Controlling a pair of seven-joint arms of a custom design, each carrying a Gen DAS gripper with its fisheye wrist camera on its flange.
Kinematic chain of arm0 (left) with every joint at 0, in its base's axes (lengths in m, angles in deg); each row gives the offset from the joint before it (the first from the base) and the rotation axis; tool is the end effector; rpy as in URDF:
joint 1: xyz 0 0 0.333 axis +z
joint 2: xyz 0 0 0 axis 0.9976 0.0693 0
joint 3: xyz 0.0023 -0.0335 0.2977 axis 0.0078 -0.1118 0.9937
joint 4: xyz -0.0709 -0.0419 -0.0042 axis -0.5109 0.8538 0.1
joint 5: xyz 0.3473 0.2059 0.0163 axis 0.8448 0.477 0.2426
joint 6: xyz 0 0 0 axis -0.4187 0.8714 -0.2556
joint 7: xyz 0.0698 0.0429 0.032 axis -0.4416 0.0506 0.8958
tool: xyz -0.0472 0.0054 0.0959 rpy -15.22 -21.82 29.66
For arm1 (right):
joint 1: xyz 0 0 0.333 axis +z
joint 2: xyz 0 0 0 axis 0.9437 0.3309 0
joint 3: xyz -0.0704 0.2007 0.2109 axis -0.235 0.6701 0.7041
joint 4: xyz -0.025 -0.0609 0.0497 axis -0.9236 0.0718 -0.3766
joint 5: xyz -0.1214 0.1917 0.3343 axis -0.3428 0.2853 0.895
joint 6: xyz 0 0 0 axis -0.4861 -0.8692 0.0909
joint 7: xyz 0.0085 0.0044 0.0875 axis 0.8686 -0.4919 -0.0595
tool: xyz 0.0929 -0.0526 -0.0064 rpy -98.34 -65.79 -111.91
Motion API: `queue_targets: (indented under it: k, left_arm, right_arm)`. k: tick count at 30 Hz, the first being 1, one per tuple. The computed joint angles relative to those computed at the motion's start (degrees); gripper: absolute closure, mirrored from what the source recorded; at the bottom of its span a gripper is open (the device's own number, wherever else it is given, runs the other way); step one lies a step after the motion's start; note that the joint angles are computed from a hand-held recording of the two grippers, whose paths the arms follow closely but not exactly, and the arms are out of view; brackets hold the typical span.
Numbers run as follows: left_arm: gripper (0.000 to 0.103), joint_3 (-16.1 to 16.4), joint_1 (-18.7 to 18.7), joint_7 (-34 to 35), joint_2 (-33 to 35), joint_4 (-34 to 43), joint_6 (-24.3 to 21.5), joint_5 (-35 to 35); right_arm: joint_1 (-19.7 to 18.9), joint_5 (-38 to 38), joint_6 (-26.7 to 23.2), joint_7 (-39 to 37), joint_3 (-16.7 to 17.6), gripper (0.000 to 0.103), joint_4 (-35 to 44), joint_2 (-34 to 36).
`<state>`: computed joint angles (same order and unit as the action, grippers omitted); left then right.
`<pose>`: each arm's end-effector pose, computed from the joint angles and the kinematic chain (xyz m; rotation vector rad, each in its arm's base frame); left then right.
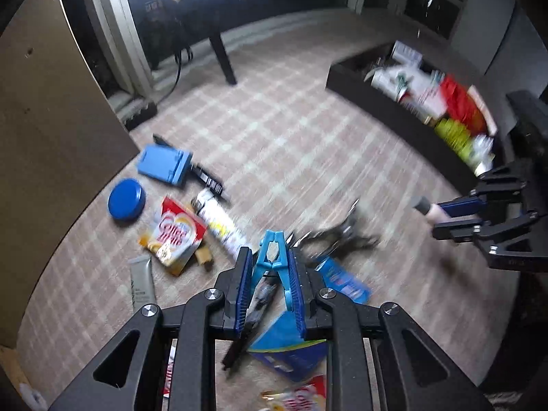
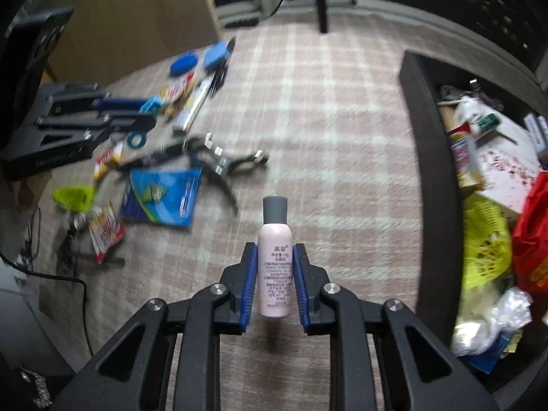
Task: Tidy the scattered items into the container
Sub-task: 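Grasp the pink bottle with the right gripper while the left grasps the blue clip, then carry the bottle and blue clip over the container and open both grippers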
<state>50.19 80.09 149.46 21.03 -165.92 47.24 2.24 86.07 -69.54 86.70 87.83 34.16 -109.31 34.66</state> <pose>0.6842 -0.2180 0.4002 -0.6695 2.9102 -0.6986 0.4977 0.1576 0.4236 -1.7904 2.1091 -0.2283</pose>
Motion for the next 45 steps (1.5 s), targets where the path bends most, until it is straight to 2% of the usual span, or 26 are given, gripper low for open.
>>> queue_targets:
  k: [5,10,17,21,23,25,26,28,32,34,40,45]
  left_arm:
    - [0.083,-1.68,-0.36,-2.96,0.24,2.74,-2.82,-4.19]
    - [0.083,-3.72,-2.2,-4.5,-2.95,0.18,-3.04,-8.36]
    - [0.083,-5.82,-7.39,-8.67,-3.23,0.66,-2.56,-11.39]
    - [0.083,-7.0,-10.72,-10.09,-2.61,1.67,-1.37,-11.47]
    - [0.082,-7.3,-12.57,-11.09,-1.89,2.63,0.63,-10.95]
    - [0.05,-6.73,-14.89,-13.48,-0.21,5.1,1.4,-8.14]
    - [0.026,-6.13,-15.96,-15.77,0.96,6.95,0.65,-6.33]
    - [0.033,-6.25,-16.01,-17.42,1.83,8.05,1.14,-6.07]
    - [0.039,-6.15,-14.95,-17.22,1.3,7.35,1.32,-5.17]
    - [0.042,-5.52,-14.53,-17.58,0.67,6.57,2.1,-4.25]
    - [0.042,-4.3,-11.15,-17.86,-0.17,7.08,-0.53,-4.18]
    - [0.042,-2.15,-8.54,-17.83,-2.39,4.4,2.45,-2.34]
  right_arm:
    - [-2.79,-2.24,1.96,1.28,-1.7,0.083,-1.29,-2.92]
    - [-7.53,-6.38,2.61,4.94,-2.84,0.083,-3.33,-8.16]
    - [-15.11,-14.72,0.03,10.55,-3.46,0.083,-5.14,-14.82]
    - [-18.24,-17.79,-2.22,11.34,-4.37,0.083,-5.36,-16.99]
    - [-19.03,-18.16,-2.77,10.62,-5.45,0.082,-5.19,-17.28]
    - [-18.82,-17.41,-2.9,8.45,-6.6,0.079,-4.83,-17.04]
    - [-19.98,-18.47,-3.88,9.46,-5.89,0.064,-4.22,-16.71]
    - [-22.05,-21.23,-4.21,13.25,-4.24,0.047,-4.04,-16.88]
    - [-21.52,-21.12,-0.51,13.74,-5.08,0.047,-5.57,-18.25]
    - [-20.92,-20.66,-0.5,13.29,-5.04,0.047,-5.51,-18.2]
    - [-18.36,-19.23,0.19,11.99,-4.27,0.047,-4.54,-16.26]
    - [-15.15,-17.14,0.72,9.56,-3.81,0.047,-3.1,-13.77]
